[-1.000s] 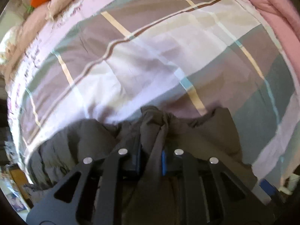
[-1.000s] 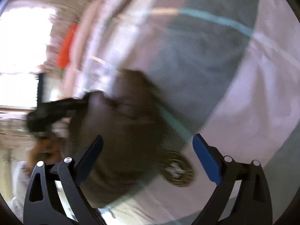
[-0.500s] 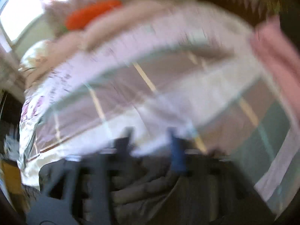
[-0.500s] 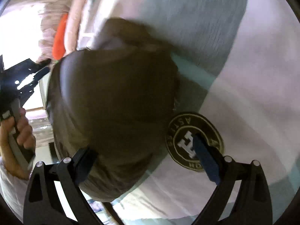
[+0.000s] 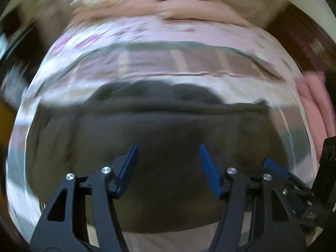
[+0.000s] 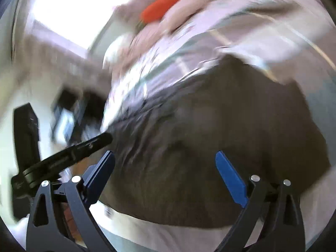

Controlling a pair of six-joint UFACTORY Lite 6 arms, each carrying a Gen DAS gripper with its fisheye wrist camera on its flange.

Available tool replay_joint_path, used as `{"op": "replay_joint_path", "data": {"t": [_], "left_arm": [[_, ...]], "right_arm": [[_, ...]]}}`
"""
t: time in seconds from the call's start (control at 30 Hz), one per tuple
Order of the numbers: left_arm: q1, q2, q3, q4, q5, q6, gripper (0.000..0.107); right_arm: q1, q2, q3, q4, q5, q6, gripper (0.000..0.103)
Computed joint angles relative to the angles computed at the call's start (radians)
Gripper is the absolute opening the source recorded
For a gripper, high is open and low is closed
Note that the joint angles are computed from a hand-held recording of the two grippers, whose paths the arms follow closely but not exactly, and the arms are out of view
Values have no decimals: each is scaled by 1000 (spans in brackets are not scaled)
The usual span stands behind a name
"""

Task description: Fold large clothes

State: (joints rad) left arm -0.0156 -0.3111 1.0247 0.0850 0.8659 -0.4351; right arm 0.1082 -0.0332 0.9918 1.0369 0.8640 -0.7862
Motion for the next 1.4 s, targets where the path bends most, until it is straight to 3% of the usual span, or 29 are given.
{"op": "replay_joint_path", "data": {"t": [0.13,0.17,0.23,0.3,0.37,0.47,0.53,0.63,0.73,0.83,0.9,1.0,1.1,1.17,1.2,1.3,1.4], "left_arm": [[284,-7,-100,-89,-43,185,63],[333,28,-106,-70,-78,198,63],[437,132,-85,-24,-163,216,63],[506,236,-36,132,-216,173,53],[588,306,25,153,-225,214,51],[744,290,111,7,-172,389,49],[815,201,104,-111,-133,512,60],[737,93,38,-207,-80,583,66],[508,51,-51,-184,-97,474,67],[364,80,-125,-94,-158,306,67],[391,100,-154,-101,-208,314,78],[485,128,-150,-97,-232,358,78],[567,180,-102,-48,-218,337,78],[636,184,-45,-134,-142,386,67],[649,142,-44,-176,-109,422,68],[510,-72,-111,-88,-34,412,75],[392,-149,-185,-81,-5,376,75]], "right_arm": [[307,134,151,-361,-252,287,93],[344,139,130,-465,-350,317,93],[327,237,206,-675,-435,474,93],[214,380,334,-832,-416,644,94],[99,496,451,-829,-351,662,94],[45,400,406,-933,-373,781,94],[56,297,345,-849,-412,784,94],[201,262,372,-637,-339,669,94],[427,336,446,-676,-349,701,94],[513,382,447,-820,-384,870,94],[492,336,352,-1010,-423,1075,94],[360,204,165,-1193,-458,1321,94],[177,127,29,-1018,-499,1221,93],[110,6,-62,-836,-523,1078,89],[97,-94,-119,-800,-526,1039,89],[164,-282,-212,-914,-484,1164,89],[279,-220,-203,-996,-476,1275,89]]}}
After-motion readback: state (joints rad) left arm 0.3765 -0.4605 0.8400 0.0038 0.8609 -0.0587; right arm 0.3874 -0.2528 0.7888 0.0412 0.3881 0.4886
